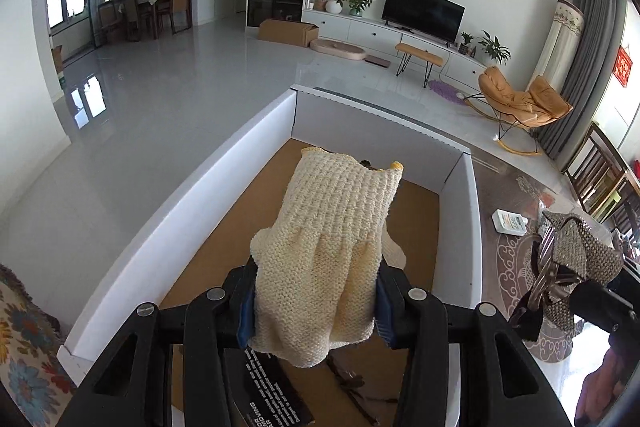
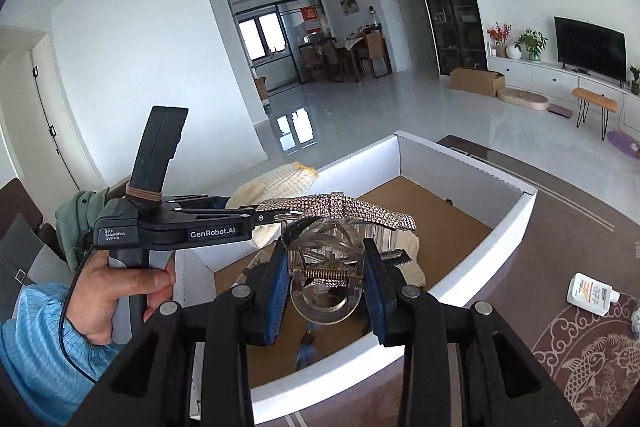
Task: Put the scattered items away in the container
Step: 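Carry the cap with the left gripper into the white container while the right carries the hair clip there, then open both grippers over the container and withdraw them over the table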
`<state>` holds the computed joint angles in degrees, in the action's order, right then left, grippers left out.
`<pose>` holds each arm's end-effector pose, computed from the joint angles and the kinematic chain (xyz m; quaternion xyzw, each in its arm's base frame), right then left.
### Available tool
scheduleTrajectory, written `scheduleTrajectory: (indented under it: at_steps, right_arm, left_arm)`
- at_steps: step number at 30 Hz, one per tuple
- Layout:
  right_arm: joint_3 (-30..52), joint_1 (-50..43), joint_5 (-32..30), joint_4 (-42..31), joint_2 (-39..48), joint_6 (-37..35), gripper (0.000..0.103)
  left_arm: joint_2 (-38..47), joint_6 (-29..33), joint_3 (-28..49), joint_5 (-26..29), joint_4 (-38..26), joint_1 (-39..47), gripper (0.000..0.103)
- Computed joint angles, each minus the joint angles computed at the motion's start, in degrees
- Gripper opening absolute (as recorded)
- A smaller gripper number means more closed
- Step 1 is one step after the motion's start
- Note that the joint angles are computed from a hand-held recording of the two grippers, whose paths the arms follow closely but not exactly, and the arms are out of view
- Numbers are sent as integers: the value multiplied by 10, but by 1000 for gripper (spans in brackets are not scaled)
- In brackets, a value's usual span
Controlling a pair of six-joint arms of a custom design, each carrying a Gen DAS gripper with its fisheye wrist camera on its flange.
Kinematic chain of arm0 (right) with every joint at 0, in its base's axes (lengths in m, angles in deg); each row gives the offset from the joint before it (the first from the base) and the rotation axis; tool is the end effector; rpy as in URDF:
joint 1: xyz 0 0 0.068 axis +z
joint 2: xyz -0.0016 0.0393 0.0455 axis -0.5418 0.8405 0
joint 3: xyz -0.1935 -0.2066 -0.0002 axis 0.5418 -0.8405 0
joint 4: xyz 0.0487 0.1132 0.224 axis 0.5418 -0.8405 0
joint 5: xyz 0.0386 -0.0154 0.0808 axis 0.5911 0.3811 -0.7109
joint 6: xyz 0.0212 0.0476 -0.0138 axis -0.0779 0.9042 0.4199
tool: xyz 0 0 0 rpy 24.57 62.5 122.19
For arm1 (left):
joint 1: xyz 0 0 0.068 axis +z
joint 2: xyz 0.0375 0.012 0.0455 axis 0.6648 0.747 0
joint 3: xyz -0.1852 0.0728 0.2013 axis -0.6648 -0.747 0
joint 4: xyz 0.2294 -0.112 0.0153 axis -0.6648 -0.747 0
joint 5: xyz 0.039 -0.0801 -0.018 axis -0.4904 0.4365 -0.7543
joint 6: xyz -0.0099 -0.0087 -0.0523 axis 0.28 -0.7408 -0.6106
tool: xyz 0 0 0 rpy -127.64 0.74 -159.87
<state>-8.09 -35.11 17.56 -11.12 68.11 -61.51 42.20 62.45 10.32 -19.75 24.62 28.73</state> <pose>0.2357 0.0113 0.2527 -0.1881 0.8598 0.2356 0.4120 0.2986 -0.0697 0.1894 0.0386 0.9336 -0.0817 0.3467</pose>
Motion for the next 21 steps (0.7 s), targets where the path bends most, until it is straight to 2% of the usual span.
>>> scheduleTrajectory:
  at_steps: [4, 7, 9, 11, 14, 17, 19, 21]
  right_arm:
    - [17, 71, 75, 57, 105, 17, 35]
    - [19, 71, 74, 86, 169, 25, 35]
    - [19, 73, 82, 101, 196, 21, 35]
    - [28, 92, 124, 91, 218, -2, 37]
    - [29, 120, 203, 84, 232, -35, 68]
    - [-6, 107, 195, 103, 181, -58, 68]
    - [-24, 99, 182, 88, 137, -62, 68]
    - [-45, 85, 167, 76, 83, -75, 68]
  left_arm:
    - [125, -8, 83, 5, 4, 17, 46]
    - [205, -14, 142, 23, -16, 27, 48]
    - [249, -15, 181, 29, -43, 28, 56]
    - [278, -12, 210, 6, -71, 21, 62]
    - [260, -2, 192, -21, -67, 14, 67]
    - [204, 13, 151, -54, -48, 8, 85]
    - [168, 23, 125, -90, -42, -3, 88]
    - [140, 29, 109, -102, -49, -6, 88]
